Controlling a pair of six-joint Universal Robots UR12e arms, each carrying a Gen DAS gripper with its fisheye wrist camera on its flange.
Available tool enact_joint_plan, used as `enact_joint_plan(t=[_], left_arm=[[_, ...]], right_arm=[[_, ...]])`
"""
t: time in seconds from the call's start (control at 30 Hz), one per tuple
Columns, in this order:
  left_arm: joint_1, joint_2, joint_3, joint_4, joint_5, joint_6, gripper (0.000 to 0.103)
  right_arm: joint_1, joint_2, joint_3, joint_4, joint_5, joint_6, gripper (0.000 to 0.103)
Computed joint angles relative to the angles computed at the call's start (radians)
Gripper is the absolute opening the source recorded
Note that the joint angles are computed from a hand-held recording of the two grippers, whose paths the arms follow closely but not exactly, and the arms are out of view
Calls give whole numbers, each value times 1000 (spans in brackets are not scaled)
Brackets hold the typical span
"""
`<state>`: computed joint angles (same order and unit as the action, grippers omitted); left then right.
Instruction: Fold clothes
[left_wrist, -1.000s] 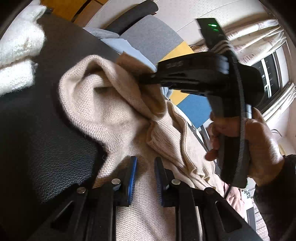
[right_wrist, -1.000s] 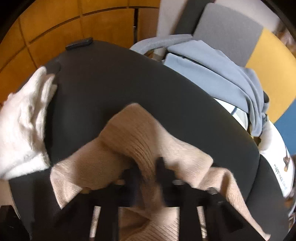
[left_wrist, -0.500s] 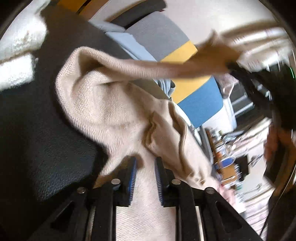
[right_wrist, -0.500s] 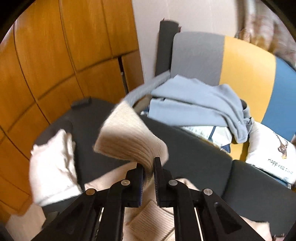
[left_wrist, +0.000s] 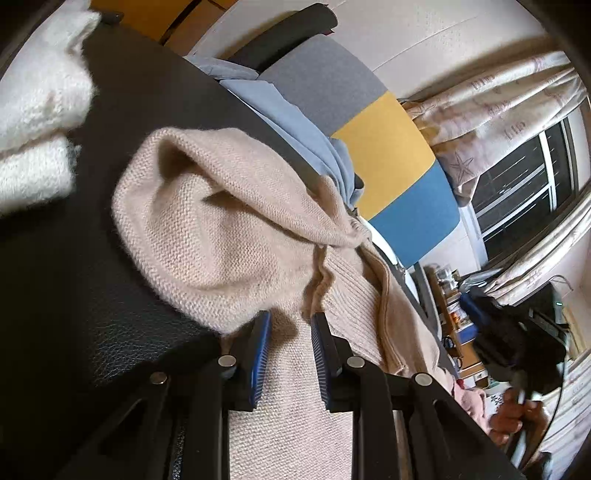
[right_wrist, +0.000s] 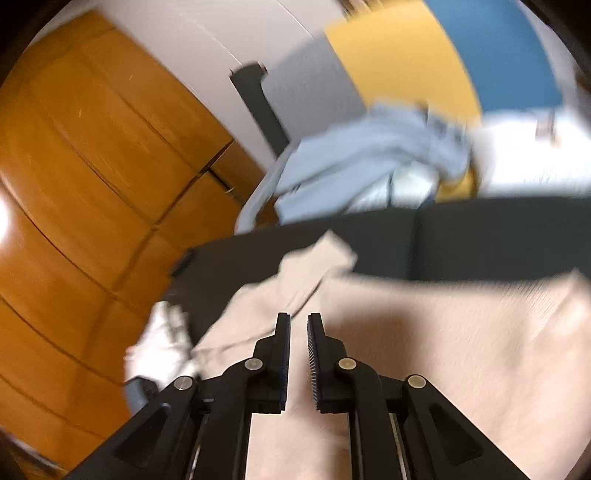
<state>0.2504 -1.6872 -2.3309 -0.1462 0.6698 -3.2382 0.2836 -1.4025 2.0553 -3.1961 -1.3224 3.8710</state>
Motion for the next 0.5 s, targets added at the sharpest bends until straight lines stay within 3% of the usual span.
enact_joint_plan(t=[0.1, 0.2, 0.3, 0.5], left_arm=[[4, -4, -5, 19, -10, -6, 22], [1, -11, -5, 40, -13, -16, 22], [3, -17, -5, 50, -19, -18, 22], [7, -29, -4, 66, -39, -23, 22]], right_arm=[[-11, 86, -35, -99, 136, 81, 15], [-10, 155, -99, -96, 190, 153, 42], [2, 199, -160, -24, 129, 190, 51], [28, 261, -253, 74, -6, 236, 51]])
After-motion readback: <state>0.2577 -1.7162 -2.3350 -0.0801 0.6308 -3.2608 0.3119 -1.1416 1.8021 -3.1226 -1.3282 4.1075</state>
